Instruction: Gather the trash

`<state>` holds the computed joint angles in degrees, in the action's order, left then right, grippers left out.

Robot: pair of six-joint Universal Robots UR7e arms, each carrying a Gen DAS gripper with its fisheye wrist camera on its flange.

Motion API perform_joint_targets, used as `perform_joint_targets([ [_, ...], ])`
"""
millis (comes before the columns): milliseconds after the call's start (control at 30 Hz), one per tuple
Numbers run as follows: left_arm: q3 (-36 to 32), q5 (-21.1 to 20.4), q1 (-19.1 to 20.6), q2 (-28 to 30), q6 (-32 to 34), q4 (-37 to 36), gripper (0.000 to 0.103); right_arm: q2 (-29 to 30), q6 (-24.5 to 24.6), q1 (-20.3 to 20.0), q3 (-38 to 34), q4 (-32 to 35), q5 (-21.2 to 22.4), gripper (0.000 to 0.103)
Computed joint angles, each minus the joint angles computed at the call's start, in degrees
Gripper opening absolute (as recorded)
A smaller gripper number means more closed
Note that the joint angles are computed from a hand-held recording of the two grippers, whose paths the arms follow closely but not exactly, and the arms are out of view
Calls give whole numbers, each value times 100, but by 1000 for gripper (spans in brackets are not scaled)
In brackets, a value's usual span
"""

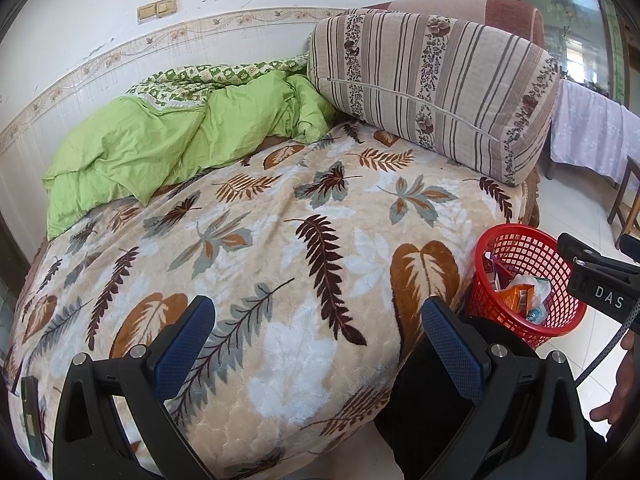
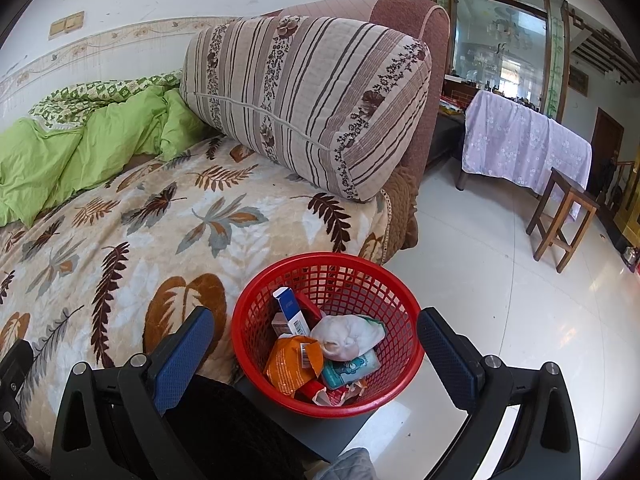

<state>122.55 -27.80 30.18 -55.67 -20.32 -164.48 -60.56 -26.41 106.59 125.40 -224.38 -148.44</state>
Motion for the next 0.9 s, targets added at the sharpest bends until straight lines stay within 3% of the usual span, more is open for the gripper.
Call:
perform_joint_targets([
  [233,12,-125,-57,67,-144,24,103,8,-76,-6,4,-31,54,102],
  [500,-4,-758,181,-176,-425,296,103,11,-123,-24,-95,318,344,102],
  [633,104,-365,375,-488,-944,699,103,231,-273,93,-463,877,803,102],
  [767,181,-87,794,-1007,-1676,1259,103,883,-620,291,-1133,1254,1212,102],
  [900,71,360,1367,-1460,-2953,2617,103,1740,-463,352,-2104,2315,1417,102],
])
